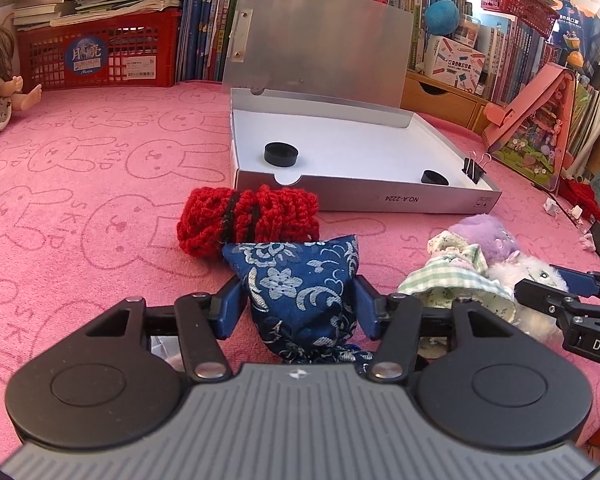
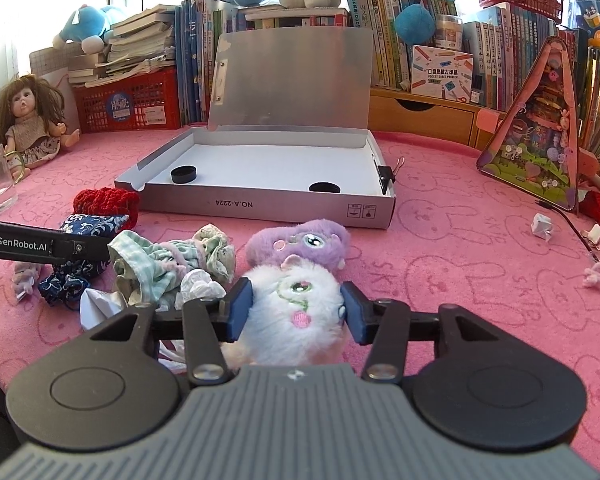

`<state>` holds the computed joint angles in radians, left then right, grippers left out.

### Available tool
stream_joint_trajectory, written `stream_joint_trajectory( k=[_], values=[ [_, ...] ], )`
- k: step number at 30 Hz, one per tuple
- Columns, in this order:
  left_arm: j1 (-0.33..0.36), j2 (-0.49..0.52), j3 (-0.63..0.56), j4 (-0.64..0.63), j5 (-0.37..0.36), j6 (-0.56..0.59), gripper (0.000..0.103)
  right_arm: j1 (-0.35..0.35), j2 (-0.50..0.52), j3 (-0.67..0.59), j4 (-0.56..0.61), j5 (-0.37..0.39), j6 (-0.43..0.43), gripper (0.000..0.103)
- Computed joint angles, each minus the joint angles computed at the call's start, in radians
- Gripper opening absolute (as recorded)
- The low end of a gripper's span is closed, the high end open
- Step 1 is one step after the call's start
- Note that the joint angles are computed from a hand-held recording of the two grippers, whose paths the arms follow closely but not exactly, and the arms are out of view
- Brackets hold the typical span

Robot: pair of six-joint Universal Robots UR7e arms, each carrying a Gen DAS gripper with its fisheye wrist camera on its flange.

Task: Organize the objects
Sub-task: 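Close the left gripper on the blue floral pouch while the right gripper grasps the white plush, then carry the pouch into the box and open the left gripper while the right gripper releases the plush there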

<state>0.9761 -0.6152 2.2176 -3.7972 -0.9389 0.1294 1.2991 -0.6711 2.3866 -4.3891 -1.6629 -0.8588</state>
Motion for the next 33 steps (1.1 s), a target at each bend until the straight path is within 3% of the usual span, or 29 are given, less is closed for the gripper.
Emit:
stream_joint_trajectory(
  k=[12,18,20,22,33],
  values=[
    [-0.017,0.065,-0.037,-0.037,0.065,0.094,0.069,-0.005,0.05,-0.026,-0.022,-0.003,-0.06,0.078],
    [-0.023,0.062,-0.027,-0.06,0.072,0.104,0.062,-0.004,0.078,-0.032,-0.043,-0.034,-0.119,0.08],
    [-0.029,0.057,-0.019,-0.069,0.072,0.115,0.06,-0.007,0.065,-0.018,-0.033,-0.03,-0.113,0.068],
    [-0.035,0.048,-0.01,-0.078,0.065,0.121,0.059,-0.009,0.053,-0.009,-0.027,-0.023,-0.096,0.066],
    [-0.067,0.004,0.003,-0.109,0.035,0.14,0.059,0.013,-0.026,0.011,0.001,0.014,0.001,0.065]
  ],
)
